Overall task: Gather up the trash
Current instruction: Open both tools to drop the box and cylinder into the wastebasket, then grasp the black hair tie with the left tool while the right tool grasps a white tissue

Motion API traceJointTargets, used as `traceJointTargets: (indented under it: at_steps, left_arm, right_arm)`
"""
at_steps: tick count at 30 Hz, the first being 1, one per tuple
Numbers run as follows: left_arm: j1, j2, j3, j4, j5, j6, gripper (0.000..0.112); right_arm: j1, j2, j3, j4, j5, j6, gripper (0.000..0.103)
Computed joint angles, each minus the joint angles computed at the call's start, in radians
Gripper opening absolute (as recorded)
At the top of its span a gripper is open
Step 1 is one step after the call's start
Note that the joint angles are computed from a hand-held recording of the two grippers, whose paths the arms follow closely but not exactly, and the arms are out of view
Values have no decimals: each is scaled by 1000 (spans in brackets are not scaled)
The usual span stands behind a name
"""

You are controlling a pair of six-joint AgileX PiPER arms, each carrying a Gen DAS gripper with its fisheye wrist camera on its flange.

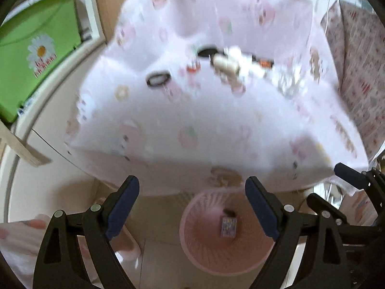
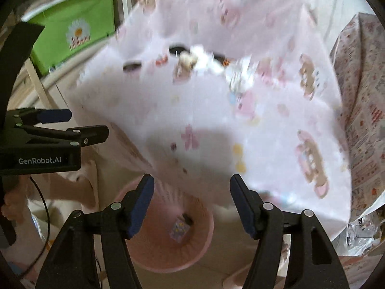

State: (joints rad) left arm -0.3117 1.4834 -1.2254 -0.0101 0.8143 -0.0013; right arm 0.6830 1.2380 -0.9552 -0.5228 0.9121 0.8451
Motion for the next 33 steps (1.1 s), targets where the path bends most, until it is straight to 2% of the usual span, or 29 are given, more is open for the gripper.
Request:
traceJointTargets:
  at_steps: [3, 5, 7, 9, 12, 14, 17, 20, 23, 28, 31, 33]
  left_arm:
    - [19, 3, -53, -6, -2, 25, 93]
    - [18, 37, -136, 16, 26, 31, 93]
    - [33, 67, -230, 14, 58, 60, 93]
    - [50, 83, -300, 11, 62, 82, 99]
    - [86, 114, -390, 2, 51, 87, 102]
    - [108, 146, -439, 2, 43, 86, 102]
    - [138, 181, -451, -3, 17, 92, 102]
    - [156, 209, -421, -16, -9, 103, 102]
    - [150, 256, -416, 5, -2, 95, 102]
    - [142, 321, -436, -13, 13, 111, 102]
    - [129, 358, -452, -6, 0, 123, 96]
    - [127, 389, -480, -36, 10, 158, 73]
  right_arm:
    - [36, -28, -30, -88, 31, 48, 74]
    - [21, -25, -80, -130, 44, 13, 76]
    - [-31, 7, -141, -125, 21, -48, 76]
    - [-89, 25, -221, -97, 17, -121, 76]
    - [-170, 47, -318, -83, -12, -185, 84]
    - [-192, 55, -357, -119, -21, -180, 85]
    - [-227, 67, -360, -156, -45, -165, 85]
    - [-251, 72, -301, -194, -70, -98, 86]
    - [-318, 95, -264, -123, -102, -132, 87]
    - [-360, 130, -228, -100, -118, -127, 86]
    - [-389, 134, -217, -59, -138, -141, 87]
    - [-402, 138, -211, -40, -147, -154, 87]
